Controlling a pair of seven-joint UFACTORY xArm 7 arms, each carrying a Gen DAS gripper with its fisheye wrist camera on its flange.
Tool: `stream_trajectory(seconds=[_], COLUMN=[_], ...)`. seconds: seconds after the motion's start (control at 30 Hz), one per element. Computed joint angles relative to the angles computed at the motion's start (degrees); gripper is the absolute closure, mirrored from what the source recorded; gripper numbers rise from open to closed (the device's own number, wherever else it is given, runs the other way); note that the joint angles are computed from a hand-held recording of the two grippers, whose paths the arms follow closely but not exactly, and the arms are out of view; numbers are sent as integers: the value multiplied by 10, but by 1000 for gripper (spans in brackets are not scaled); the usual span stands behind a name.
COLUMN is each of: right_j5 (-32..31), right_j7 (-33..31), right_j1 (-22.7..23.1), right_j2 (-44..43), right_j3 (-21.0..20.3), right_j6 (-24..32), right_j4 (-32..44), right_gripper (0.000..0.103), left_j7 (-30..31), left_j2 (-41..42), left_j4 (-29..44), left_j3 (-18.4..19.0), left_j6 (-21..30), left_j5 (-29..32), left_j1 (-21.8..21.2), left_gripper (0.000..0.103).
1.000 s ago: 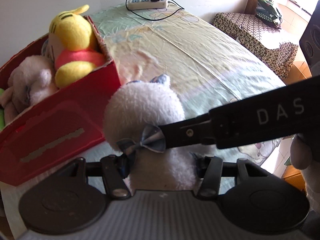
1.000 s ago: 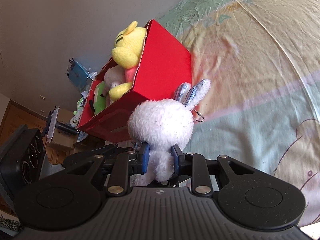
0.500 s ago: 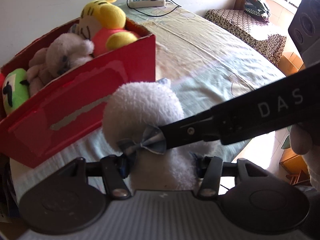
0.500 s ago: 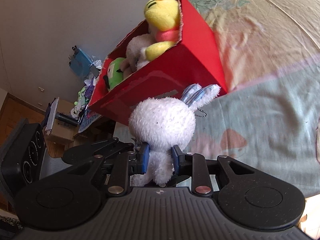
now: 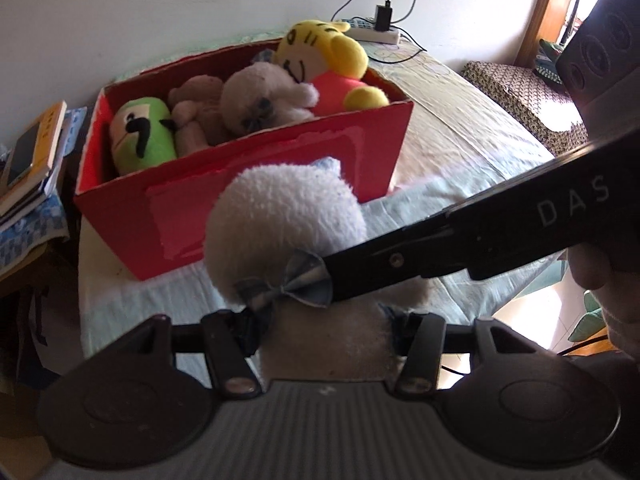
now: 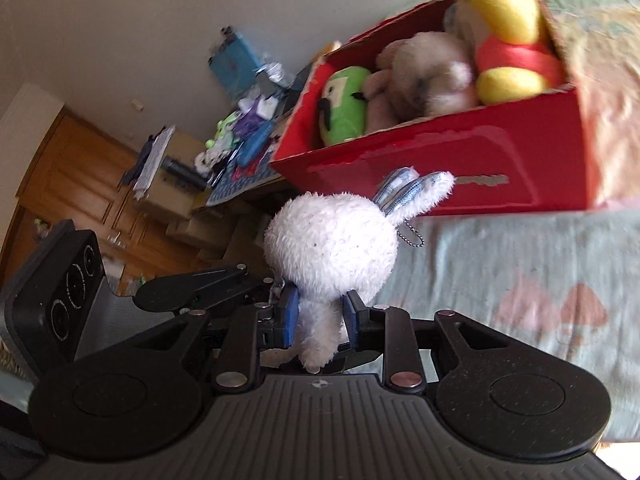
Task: Organize objects
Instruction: 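Carry the held bunny over the red box with the right tool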
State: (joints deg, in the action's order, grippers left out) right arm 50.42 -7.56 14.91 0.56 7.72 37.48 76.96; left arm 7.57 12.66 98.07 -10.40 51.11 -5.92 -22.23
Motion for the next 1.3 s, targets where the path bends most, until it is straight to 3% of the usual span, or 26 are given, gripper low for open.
stream_trajectory(seconds=[0.33,0.77,1.1,1.3], right_j5=[24,67,29,19], right_j7=[-63,-118,-107,-105], right_j1=[-16,-23,-32,-47], right_j2=[55,85,122,157], right_j3=[14,31,38,51], right_j6=[57,15,-54,-86], right_j4=[89,138,179,211], right_gripper=[77,76,76,76], left_j7=[-47,-56,-36,-28], left_j2=[-28,3,128,243], left_j4=[-14,47,220,397], left_j3=[11,14,20,35], left_j6=[-20,-48,-30,18], left_j5=[27,32,38,48], left_j1=[7,18,5,-15], left_gripper=[48,48,48,48])
